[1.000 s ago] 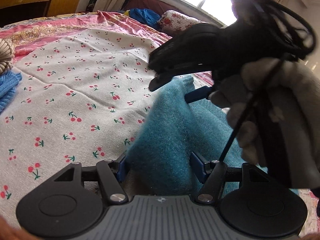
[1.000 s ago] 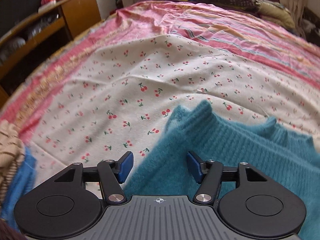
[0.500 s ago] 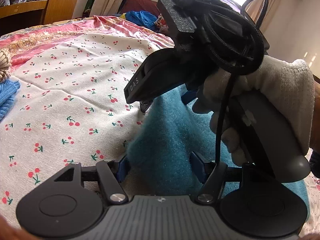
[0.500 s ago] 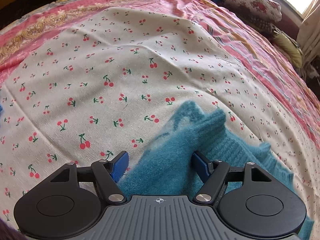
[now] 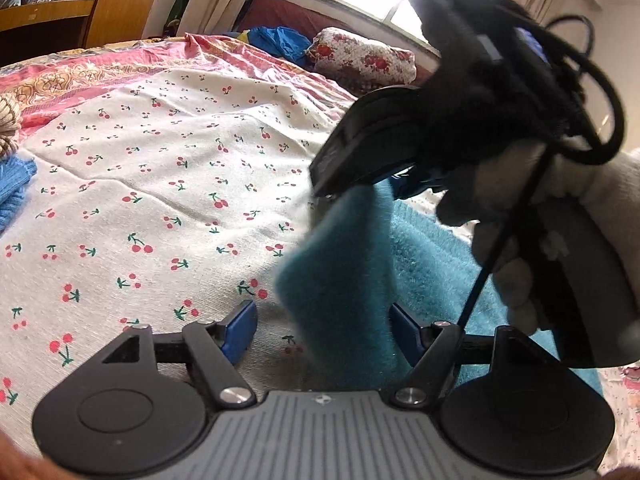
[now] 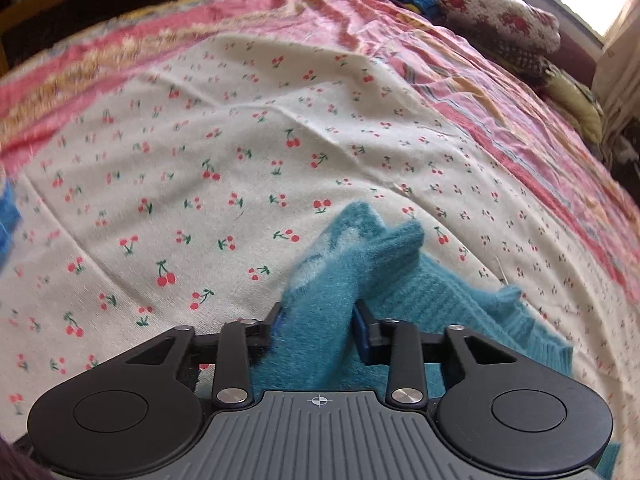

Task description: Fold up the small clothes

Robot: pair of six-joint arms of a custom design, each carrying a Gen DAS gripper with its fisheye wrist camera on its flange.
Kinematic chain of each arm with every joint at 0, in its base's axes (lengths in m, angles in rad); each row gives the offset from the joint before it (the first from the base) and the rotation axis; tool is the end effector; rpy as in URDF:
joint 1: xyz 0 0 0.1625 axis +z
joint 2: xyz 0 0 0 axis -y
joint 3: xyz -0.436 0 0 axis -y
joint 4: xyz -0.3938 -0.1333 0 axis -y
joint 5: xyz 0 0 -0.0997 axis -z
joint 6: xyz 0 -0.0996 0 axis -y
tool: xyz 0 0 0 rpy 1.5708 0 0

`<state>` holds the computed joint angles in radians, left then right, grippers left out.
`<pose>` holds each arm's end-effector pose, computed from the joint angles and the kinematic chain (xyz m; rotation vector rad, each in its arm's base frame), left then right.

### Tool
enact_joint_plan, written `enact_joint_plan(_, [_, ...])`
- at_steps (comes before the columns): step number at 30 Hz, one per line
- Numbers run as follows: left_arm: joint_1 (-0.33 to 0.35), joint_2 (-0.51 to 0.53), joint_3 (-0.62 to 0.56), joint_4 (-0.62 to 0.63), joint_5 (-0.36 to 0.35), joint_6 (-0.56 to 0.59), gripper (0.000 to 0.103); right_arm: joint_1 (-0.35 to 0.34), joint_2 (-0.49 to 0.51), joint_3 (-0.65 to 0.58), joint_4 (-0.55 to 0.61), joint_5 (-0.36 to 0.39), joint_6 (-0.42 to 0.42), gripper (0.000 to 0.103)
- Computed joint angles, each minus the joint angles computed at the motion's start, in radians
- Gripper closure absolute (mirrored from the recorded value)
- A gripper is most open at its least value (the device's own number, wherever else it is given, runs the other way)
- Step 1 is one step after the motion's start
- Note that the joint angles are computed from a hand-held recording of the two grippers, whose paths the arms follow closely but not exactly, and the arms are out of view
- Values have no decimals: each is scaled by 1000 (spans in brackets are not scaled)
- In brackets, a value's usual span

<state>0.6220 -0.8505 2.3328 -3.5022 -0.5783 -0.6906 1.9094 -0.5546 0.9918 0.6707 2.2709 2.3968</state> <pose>-0.2280 -0.4301 0.0922 0.0148 2.4494 -1.3410 0.2885 -0.6111 0.1127 1.0363 -2.1136 0.3687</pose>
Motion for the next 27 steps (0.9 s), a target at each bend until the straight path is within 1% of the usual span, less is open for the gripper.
enact_joint_plan(3, [-15, 17, 6, -49, 14, 30, 23, -7, -25, 2, 21, -41, 45, 75])
enact_joint_plan(5, [-29, 35, 6, -81, 35, 56, 17, -12, -47, 15, 23, -67, 63, 75])
enact_joint_plan(8, [-44, 60, 1, -122, 68, 91, 12, -22, -80, 32, 28, -103, 85, 76])
enact_joint_plan(13, [-50, 92, -10, -193, 72, 162, 11, -44, -120, 41, 53, -170, 140, 77])
enact_joint_plan(14, [-61, 98, -8, -196, 79, 161, 11, -49, -128, 45, 54, -183, 147, 77])
enact_joint_plan(18, [-55, 115, -33, -202, 79, 208, 11, -66, -162, 65, 64, -232, 177, 78])
enact_joint_plan(19, [-47, 114, -37, -205, 60, 219, 13, -70, -170, 70, 65, -242, 182, 78])
enact_joint_plan(20, [-42, 115, -41, -213, 42, 225, 18, -74, -179, 75, 66, -253, 188, 78])
enact_joint_plan(21, [-38, 116, -44, -221, 26, 230, 31, -79, -186, 79, 67, -261, 192, 78])
enact_joint_plan(22, [-36, 112, -46, -211, 12, 226, 45, -83, -194, 85, 67, -269, 197, 78])
enact_joint_plan(23, [-37, 108, -46, -202, -2, 223, 55, -88, -201, 89, 68, -277, 202, 79])
enact_joint_plan(24, [-42, 109, -45, -211, -9, 236, 56, -93, -211, 95, 69, -288, 208, 79])
enact_joint_plan(27, [-71, 126, -53, -244, 10, 289, 60, -110, -249, 121, 68, -325, 223, 79])
